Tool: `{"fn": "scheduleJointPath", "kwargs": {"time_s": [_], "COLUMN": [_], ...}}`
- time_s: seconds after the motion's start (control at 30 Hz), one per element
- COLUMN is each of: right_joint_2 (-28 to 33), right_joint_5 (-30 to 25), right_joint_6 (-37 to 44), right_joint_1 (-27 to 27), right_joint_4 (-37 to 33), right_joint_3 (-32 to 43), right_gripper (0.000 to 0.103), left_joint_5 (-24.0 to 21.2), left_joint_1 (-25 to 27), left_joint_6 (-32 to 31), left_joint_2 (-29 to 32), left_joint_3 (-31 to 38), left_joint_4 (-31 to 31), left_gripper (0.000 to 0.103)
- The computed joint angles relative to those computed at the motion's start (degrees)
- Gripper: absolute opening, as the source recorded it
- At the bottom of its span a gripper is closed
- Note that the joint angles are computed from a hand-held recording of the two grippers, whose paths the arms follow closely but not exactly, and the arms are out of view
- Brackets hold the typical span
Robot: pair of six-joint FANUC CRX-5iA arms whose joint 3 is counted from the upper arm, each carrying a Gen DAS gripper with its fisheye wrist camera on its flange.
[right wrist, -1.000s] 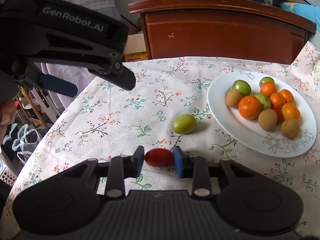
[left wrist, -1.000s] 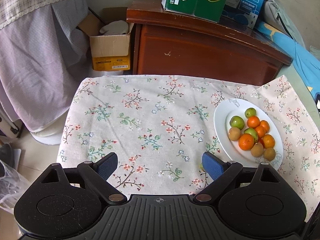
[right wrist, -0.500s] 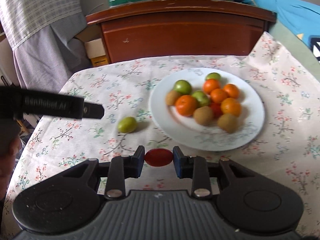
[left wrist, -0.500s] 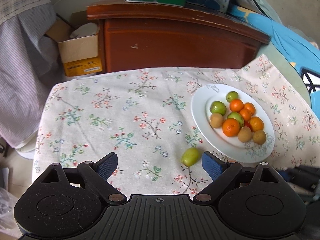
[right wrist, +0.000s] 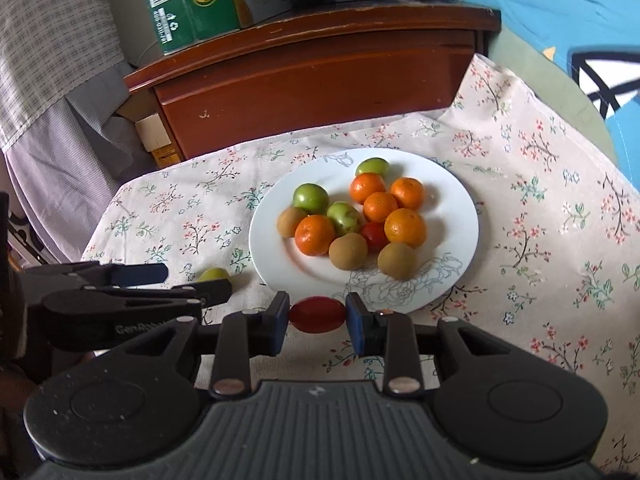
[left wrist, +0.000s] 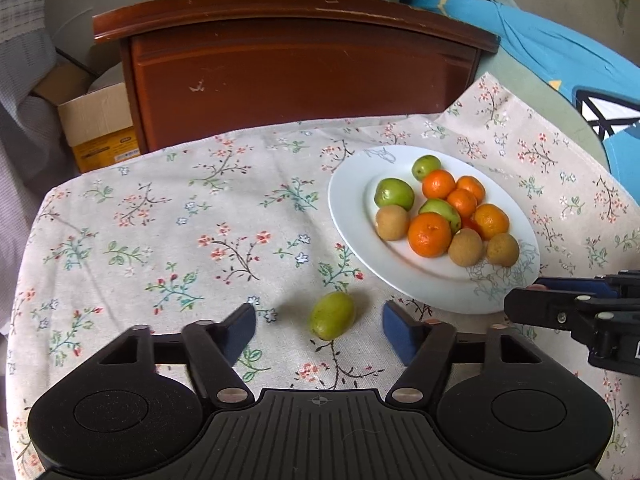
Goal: Organize fruits
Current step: 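Close right tool on the red cherry tomato while left tool closes on a green jujube, then carry jujube in left tool to plate while right tool carries the tomato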
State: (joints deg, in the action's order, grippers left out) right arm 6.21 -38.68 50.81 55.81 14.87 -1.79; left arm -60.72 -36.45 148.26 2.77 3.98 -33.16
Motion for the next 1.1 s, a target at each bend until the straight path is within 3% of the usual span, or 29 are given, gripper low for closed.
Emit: {"fn": "scheduleJointPath", "kwargs": {"time_s": [0.37,0.83,1.1], "right_joint_2": [0.61,-0.14,-0.86], "right_joint_5": [-0.13,2.94,7.18], "right_joint_6": [-0.86,-1.26,-3.58], "right_joint_1": [-0.36,-1.50,-2.58], "right_joint_4": [-0.61,-0.98,2.79], "right_joint_3": [0.61,0.19,-0.81], "right_gripper": [0.031,0.030,0.030], "left_joint_5": [0.29,0.42,3.66], "left_joint_1": [-0.18,-1.80,-1.50], "left_joint_6": [0.46,3.27,2.87], "left_joint_2": [0.44,-0.36,-1.09], "left_joint_3": [-0.05,1.30,2.64], "left_joint_4": [-0.35,-3.18,-3.09], "left_gripper": [0.023,0.023,0.023]}}
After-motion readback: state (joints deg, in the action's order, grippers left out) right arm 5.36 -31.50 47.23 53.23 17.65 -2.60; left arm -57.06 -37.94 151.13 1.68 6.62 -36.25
